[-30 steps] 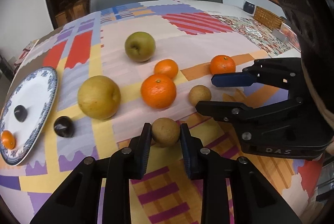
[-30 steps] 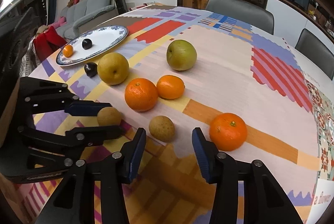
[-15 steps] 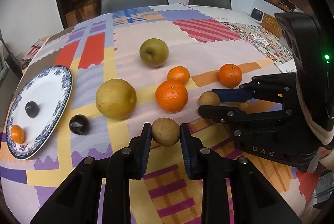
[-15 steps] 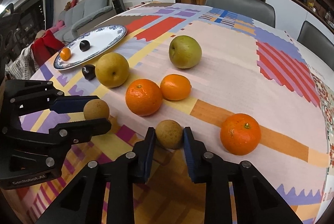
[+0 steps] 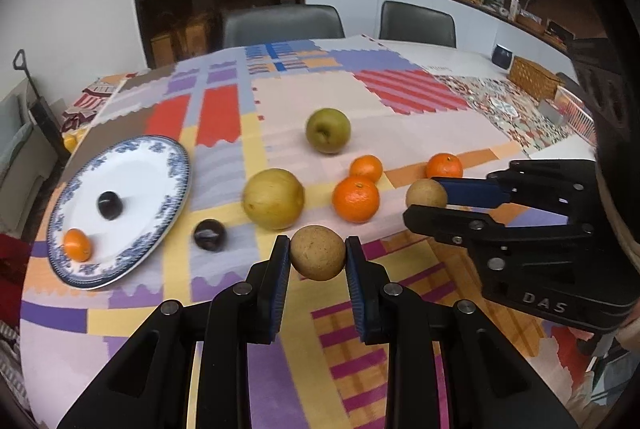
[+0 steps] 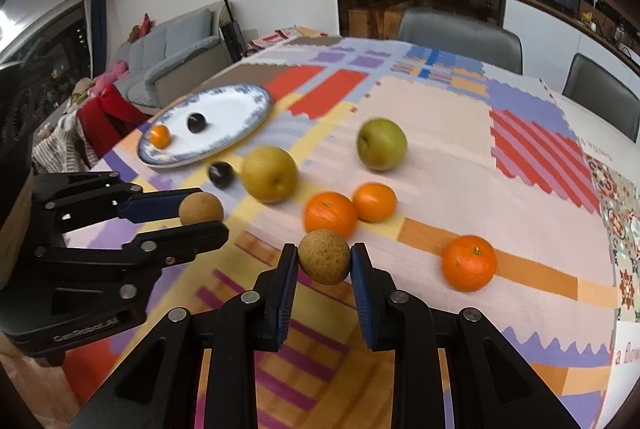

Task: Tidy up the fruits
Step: 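Carry both kiwis onto the plate and open both tools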

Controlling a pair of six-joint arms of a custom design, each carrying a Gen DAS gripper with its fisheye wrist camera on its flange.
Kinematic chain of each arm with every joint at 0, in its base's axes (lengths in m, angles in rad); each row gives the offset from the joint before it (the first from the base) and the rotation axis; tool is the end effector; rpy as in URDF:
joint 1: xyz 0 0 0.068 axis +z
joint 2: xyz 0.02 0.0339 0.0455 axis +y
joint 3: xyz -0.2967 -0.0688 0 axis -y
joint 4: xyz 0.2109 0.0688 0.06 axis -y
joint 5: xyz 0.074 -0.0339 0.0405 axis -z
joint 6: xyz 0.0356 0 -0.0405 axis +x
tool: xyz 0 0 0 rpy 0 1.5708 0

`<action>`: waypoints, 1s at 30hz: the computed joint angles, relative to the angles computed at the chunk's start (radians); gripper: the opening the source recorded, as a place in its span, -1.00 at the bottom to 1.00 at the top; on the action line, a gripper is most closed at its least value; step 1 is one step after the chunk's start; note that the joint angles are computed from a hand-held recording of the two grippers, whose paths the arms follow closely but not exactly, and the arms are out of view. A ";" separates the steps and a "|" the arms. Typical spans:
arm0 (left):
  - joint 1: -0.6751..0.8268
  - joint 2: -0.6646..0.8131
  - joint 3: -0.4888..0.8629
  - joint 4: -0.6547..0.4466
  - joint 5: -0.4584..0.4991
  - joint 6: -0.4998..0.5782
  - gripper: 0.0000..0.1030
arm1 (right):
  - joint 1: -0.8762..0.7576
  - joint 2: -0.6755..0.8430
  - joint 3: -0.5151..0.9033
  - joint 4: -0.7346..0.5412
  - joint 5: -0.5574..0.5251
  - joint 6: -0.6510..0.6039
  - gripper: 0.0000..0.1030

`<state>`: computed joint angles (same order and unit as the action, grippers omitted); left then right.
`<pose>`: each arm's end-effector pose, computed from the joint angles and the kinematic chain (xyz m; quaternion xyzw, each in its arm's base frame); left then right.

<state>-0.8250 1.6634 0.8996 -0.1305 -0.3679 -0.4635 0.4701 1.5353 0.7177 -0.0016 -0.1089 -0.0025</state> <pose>0.2187 -0.2178 0.2228 0.1070 0.9232 -0.0580 0.3645 0.2409 0.1267 0.2173 -0.2369 0.8983 0.1341 0.3448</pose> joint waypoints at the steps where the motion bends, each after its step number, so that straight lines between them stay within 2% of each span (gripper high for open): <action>1: 0.001 -0.014 -0.008 -0.004 -0.008 -0.004 -0.47 | 0.011 -0.011 0.002 -0.005 0.007 0.007 -0.46; 10: 0.014 -0.150 -0.084 -0.037 -0.075 -0.017 -0.47 | 0.119 -0.064 0.043 -0.030 0.075 0.109 -0.46; 17: 0.077 -0.261 -0.137 -0.071 -0.108 -0.006 -0.47 | 0.205 -0.030 0.115 -0.039 0.124 0.174 -0.46; 25: 0.215 -0.360 -0.189 -0.077 -0.076 0.071 -0.47 | 0.294 0.070 0.257 -0.059 0.163 0.212 -0.46; 30: 0.346 -0.385 -0.205 -0.058 -0.017 0.153 -0.47 | 0.329 0.171 0.384 -0.088 0.163 0.223 -0.45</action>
<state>-0.4789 1.2784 0.6943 -0.1880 -0.3851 -0.3109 0.7994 1.7060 1.1019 -0.0895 0.0543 0.2207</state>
